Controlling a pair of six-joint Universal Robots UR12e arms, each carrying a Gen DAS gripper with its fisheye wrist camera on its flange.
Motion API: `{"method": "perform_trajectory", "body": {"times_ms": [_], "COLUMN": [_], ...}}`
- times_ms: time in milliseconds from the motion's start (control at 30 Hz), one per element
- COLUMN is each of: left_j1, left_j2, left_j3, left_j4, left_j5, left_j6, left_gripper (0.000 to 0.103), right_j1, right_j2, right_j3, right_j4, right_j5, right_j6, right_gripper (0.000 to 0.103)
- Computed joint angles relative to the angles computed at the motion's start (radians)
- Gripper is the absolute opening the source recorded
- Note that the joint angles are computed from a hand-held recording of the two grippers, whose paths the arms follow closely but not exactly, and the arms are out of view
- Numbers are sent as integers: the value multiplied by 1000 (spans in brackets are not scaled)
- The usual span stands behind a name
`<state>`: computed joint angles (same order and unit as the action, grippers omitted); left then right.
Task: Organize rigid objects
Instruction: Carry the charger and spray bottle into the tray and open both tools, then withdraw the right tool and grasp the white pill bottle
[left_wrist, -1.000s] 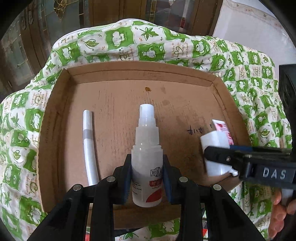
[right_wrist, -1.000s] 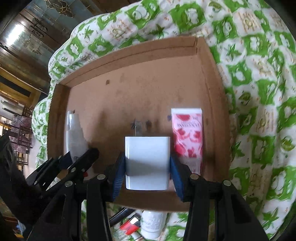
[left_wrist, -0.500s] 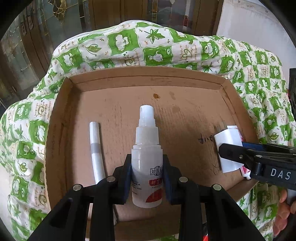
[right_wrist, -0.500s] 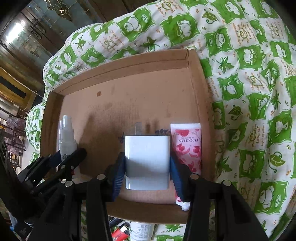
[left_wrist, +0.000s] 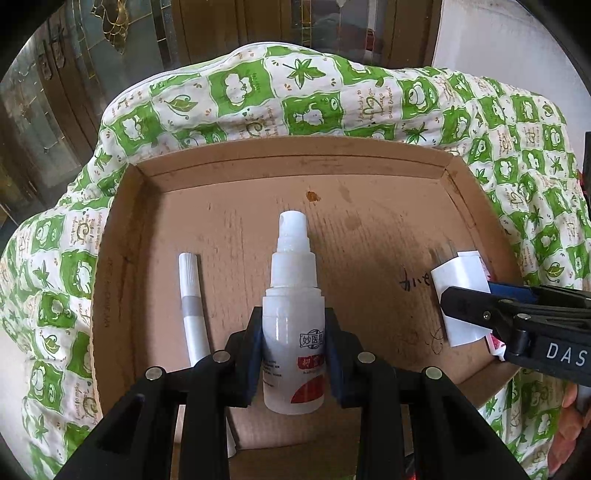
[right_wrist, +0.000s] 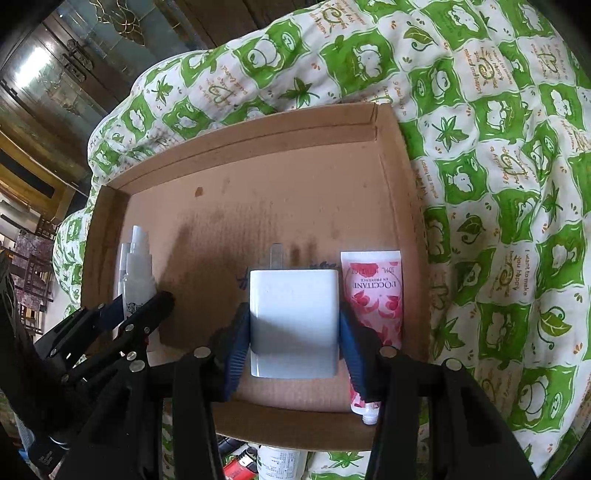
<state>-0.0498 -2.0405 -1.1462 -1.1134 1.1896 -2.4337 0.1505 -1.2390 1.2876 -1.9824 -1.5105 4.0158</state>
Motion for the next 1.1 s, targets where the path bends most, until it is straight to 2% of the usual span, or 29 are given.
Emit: {"method": "perform_trajectory", "body": {"times_ms": [167, 233, 300, 533, 667, 800, 900, 1033, 1100], "left_j1": [0, -2, -2, 13, 25, 49, 66, 109, 148], "left_j2": [2, 5, 9, 31, 67, 117, 145, 185, 209], "left_j3": [-5, -12, -23, -45, -81, -140, -176, -232, -285], "left_j4": [11, 21, 39, 51, 83, 125, 146, 137, 133], "left_j5": [1, 7, 13, -1, -27, -66, -74, -109, -141], "left_j6": [8, 11, -2, 1, 27, 52, 87, 132, 146], "left_gripper": [32, 40, 52, 55, 64, 77, 81, 85, 91], "right_j1": [3, 4, 6, 11, 19, 30, 40, 55, 59], "right_j2": [-3, -4, -7, -32, -54, -76, -90, -114, -127], "right_j3": [5, 7, 10, 25, 33, 42, 53, 78, 89], "right_j4": [-9, -20, -34, -81, -103, -118, -130, -117, -89], "right_j5": [-9, -11, -18, -36, -37, -32, -29, -1, 23], "right_j6": [0, 0, 4, 29, 44, 67, 85, 100, 112], "right_gripper": [46, 48, 49, 57, 65, 76, 81, 82, 83]}}
